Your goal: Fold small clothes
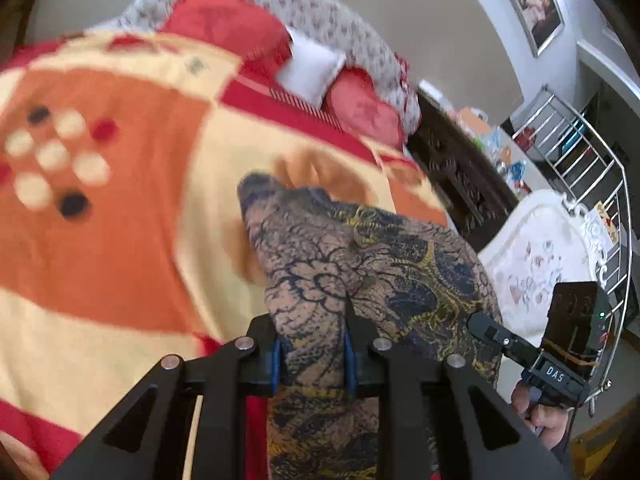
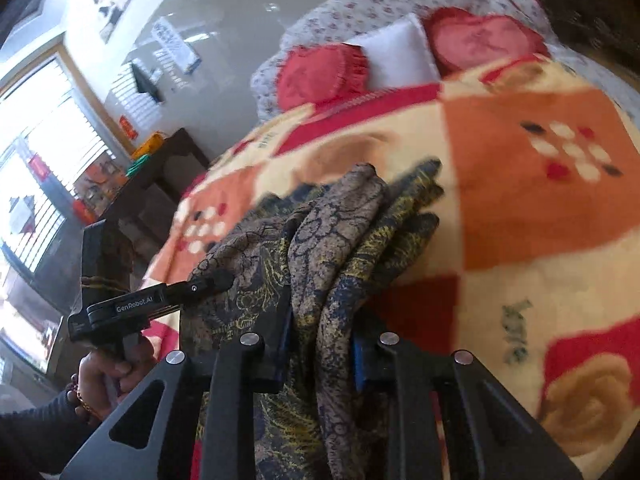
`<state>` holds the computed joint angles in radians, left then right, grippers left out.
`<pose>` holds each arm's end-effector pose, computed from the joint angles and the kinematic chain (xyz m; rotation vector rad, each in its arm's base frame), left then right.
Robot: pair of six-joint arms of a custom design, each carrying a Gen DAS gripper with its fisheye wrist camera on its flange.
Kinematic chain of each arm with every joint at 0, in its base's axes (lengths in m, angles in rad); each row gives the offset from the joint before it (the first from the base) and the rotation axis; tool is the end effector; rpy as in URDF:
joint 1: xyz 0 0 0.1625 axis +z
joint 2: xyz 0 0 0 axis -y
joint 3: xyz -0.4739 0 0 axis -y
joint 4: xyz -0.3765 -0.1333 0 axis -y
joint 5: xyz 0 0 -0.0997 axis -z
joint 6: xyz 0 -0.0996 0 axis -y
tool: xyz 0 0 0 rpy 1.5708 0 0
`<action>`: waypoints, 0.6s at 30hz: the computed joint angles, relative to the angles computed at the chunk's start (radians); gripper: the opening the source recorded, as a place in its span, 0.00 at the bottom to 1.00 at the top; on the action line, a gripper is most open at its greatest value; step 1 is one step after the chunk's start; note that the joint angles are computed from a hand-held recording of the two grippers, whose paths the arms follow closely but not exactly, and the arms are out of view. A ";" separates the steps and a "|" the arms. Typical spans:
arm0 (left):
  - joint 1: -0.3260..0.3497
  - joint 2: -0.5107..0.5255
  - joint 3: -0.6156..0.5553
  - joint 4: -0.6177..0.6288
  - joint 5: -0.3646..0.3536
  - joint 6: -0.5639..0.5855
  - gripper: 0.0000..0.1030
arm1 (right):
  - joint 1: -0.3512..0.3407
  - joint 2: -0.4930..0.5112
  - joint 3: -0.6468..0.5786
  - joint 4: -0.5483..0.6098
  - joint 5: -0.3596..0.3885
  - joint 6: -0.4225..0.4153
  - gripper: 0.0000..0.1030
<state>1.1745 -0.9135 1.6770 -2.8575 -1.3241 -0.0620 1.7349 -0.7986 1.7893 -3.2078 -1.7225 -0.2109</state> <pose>-0.1233 -0.7030 0.2435 0.3884 2.8818 -0.8396 0.2271 -0.6475 0.1685 0.4567 -2.7931 0.9422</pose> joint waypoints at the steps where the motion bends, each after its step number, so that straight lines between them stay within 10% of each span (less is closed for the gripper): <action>1: 0.004 -0.011 -0.008 0.000 0.006 0.015 0.23 | 0.007 0.016 -0.023 0.009 0.011 -0.001 0.41; 13: 0.095 -0.003 -0.158 0.115 0.106 0.060 0.31 | 0.054 0.236 -0.326 0.134 0.075 0.009 0.42; 18: 0.144 0.015 -0.137 0.119 0.105 0.014 0.56 | -0.029 0.278 -0.385 0.365 0.065 0.259 0.56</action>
